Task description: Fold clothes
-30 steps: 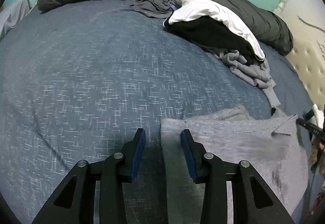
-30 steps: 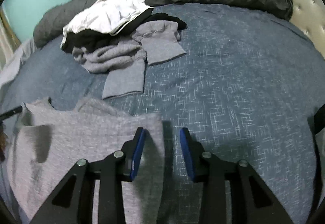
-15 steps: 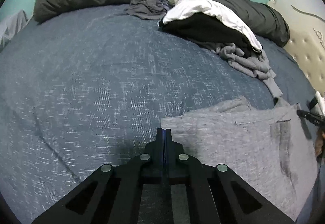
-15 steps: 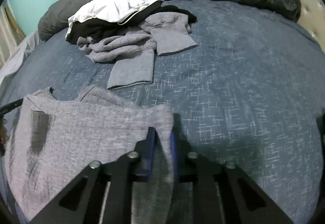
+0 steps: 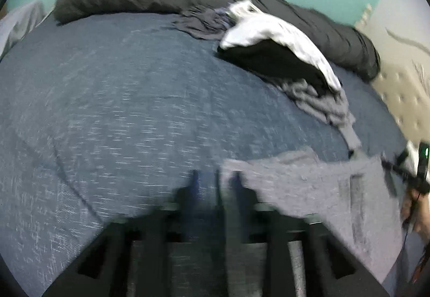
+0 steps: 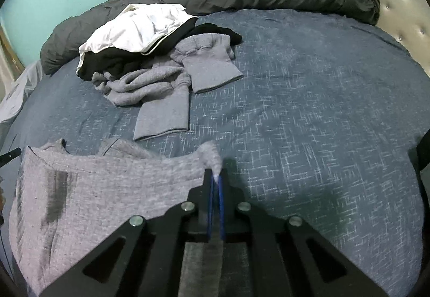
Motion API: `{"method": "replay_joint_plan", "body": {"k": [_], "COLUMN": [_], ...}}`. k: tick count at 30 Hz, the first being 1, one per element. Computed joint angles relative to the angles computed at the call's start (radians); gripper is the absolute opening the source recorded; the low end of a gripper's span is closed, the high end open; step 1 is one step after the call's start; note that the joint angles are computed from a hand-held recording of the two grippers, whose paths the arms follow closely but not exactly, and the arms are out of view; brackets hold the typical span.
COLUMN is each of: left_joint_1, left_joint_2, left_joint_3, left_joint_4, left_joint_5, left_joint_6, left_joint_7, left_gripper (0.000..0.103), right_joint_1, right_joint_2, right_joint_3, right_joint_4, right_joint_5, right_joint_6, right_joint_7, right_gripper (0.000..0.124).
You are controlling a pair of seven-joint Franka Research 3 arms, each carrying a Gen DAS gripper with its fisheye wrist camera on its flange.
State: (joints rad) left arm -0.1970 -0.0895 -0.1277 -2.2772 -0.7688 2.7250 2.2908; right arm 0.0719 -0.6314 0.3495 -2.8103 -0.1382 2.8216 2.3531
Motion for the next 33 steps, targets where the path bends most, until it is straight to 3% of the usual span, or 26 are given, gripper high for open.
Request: {"method": "replay_joint_plan", "body": {"k": [5,7,8,9,13,17,20,25,28,30,33], "left_joint_1": [0.002,0.007,0.010,0.011,0.010,0.009,0.018,0.032,0.037,0.043,0.041], "left_joint_2": [0.044,0.060,0.060,0.060,0.029,0.000,0.020,0.060,0.063,0.048,0.001], "left_joint_3": [-0.021,-0.026,-0.030,-0.034,-0.037,-0.003,0.003,-0.016,-0.028,-0.027,-0.008], "left_joint_4": [0.018,0.029,0.027,0.025,-0.001,-0.014,-0.002,0.017,0.015,0.002,-0.026], "left_joint_5": [0.069,0.060,0.066,0.072,0.043,-0.036,0.011,0.093,0.112,0.136,0.084], "left_joint_6": [-0.005,-0.018,-0.013,-0.008,0.042,0.079,0.066,0.032,0.029,0.032,0.014], "left_joint_7": [-0.061,-0.054,-0.053,-0.052,-0.022,0.001,-0.045,-0.107,-0.118,-0.153,-0.126], "left_gripper": [0.055,0.036,0.015,0.006,0.004,0.004,0.004,0.004,0.010,0.018,0.020], "right_joint_1": [0.016,0.021,0.019,0.015,-0.012,-0.049,-0.076,-0.087,-0.056,-0.059,-0.051], "right_joint_2": [0.000,0.000,-0.001,-0.004,-0.032,-0.093,-0.092,0.010,0.057,0.034,-0.043], "right_joint_3": [-0.018,-0.021,-0.018,-0.012,0.015,0.037,0.044,0.053,0.025,0.031,0.044], "right_joint_4": [-0.012,-0.014,-0.014,-0.013,-0.024,-0.052,-0.056,0.008,0.039,0.036,0.029], "right_joint_5": [0.014,0.015,0.012,0.007,-0.008,-0.016,-0.012,-0.042,-0.056,-0.082,-0.121], "right_joint_6": [0.008,0.013,0.012,0.009,0.010,0.034,0.028,-0.055,-0.099,-0.113,-0.183], "right_joint_7": [-0.013,-0.025,-0.031,-0.035,-0.018,0.021,0.039,0.045,0.048,0.085,0.149], "right_gripper": [0.004,0.004,0.004,0.004,0.003,0.002,0.002,0.002,0.005,0.012,0.014]}}
